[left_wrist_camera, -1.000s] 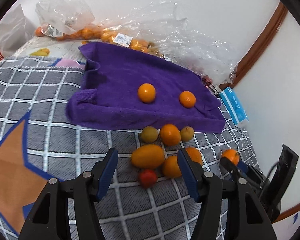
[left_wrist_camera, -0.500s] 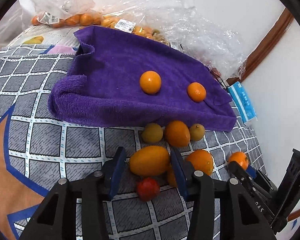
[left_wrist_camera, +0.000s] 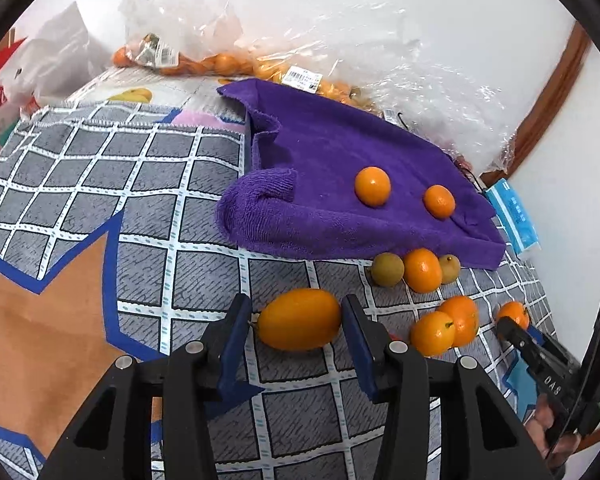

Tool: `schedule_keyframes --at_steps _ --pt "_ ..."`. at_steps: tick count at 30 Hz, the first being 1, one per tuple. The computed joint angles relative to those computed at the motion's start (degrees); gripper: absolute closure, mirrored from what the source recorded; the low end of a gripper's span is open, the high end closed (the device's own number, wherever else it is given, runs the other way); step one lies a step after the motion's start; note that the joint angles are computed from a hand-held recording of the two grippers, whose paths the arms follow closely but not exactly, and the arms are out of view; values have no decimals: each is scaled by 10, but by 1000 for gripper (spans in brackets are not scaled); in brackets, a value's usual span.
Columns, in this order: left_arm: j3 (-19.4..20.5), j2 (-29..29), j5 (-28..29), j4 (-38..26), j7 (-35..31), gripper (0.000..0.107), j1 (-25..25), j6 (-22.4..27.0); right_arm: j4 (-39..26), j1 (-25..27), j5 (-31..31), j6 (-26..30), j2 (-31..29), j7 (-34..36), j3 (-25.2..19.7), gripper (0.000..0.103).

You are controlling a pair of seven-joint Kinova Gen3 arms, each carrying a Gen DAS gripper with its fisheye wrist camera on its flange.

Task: Organize fruits
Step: 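Close left gripper on the yellow oval fruit while right gripper holds the orange, then lift both held fruits and carry them toward the purple towel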

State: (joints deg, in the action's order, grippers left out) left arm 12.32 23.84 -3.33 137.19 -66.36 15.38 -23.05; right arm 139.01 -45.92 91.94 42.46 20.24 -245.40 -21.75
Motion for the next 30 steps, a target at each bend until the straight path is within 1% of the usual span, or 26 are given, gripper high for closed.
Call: schedule_keyframes --at_steps 2,3,5,6,7,10,11,16,18,20,23,24,26,29,30 --pt "-25 7 26 13 -23 63 33 -36 -3 -1 -5 0 1 6 1 59" --pt "-38 8 46 16 -38 63 53 -45 -2 -1 -4 0 1 6 1 59" --pt "-47 7 71 11 -59 63 73 -42 -3 -1 -4 1 3 4 2 59" --pt "-47 8 74 9 -62 63 75 -41 -2 -2 -4 3 3 1 2 59" --pt "-40 9 67 12 -60 63 66 -47 0 -2 -3 4 3 -3 2 59" --pt "-7 14 14 36 -26 63 14 -95 2 -2 0 5 3 -10 1 59" --pt "-4 15 10 43 -20 63 9 -110 1 -2 -2 6 3 -8 0 59" --pt "-28 12 46 63 -35 63 47 -156 -12 -11 -32 9 6 26 6 59" --pt "-35 11 59 77 -50 63 63 -190 -12 -21 -38 18 6 26 9 59" --pt "-38 10 73 85 -62 63 76 -212 -8 -28 -36 25 4 12 10 59" --pt "-41 9 91 91 -74 63 87 -228 6 -26 -16 26 -1 -23 8 59" --pt "-40 10 92 94 -74 63 87 -233 6 -26 -19 29 -1 -25 6 59" --pt "-34 12 74 97 -62 63 72 -241 3 -28 -34 35 -2 -16 5 59" --pt "-31 12 65 95 -61 63 69 -233 -2 -34 -53 36 -3 0 7 59" --pt "-31 13 63 96 -63 63 71 -238 -4 -35 -56 34 -4 3 9 59"
